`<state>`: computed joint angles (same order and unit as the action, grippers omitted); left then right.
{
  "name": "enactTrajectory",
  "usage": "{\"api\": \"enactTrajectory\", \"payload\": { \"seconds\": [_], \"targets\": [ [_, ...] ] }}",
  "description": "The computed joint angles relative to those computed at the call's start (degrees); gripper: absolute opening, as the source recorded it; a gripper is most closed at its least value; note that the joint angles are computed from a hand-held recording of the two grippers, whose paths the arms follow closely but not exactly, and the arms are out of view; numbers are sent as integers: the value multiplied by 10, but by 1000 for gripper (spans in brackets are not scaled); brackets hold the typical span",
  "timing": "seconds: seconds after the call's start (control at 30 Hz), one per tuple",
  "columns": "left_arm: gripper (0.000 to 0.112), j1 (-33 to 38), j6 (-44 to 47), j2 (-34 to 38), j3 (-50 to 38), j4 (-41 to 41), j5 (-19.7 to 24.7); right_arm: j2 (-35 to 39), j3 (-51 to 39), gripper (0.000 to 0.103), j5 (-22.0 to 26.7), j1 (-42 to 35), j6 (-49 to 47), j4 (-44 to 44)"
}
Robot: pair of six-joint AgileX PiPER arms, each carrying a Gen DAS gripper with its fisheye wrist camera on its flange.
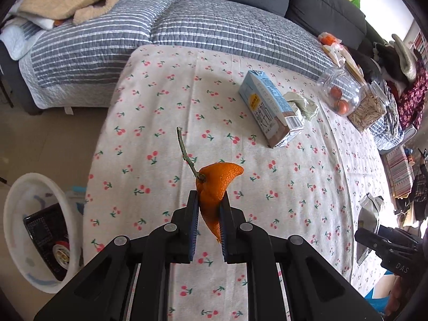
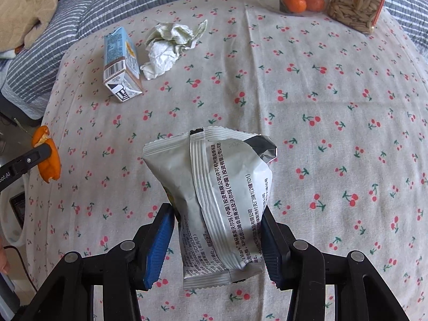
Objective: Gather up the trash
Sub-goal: 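Carry the orange peel over the bin with the left tool while the right tool holds the bag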
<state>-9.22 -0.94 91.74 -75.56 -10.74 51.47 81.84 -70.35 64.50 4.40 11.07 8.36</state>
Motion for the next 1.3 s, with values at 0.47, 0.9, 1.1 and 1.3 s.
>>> {"api": "enactTrajectory", "payload": {
  "seconds": [0.47,0.9,1.1,1.3],
  "targets": [
    [15,203,137,-49,47,-39,24,66,-61,54,-22,144,79,-20],
    [15,401,243,-29,46,-74,57,163,-160,54,-40,256,120,-18],
    [19,441,279,6,29,-90,71,213,-209,54,-35,291,130,-20],
    [82,462,240,31,0,-77,79,248,-250,54,-29,313,133,-17]
  ]
}}
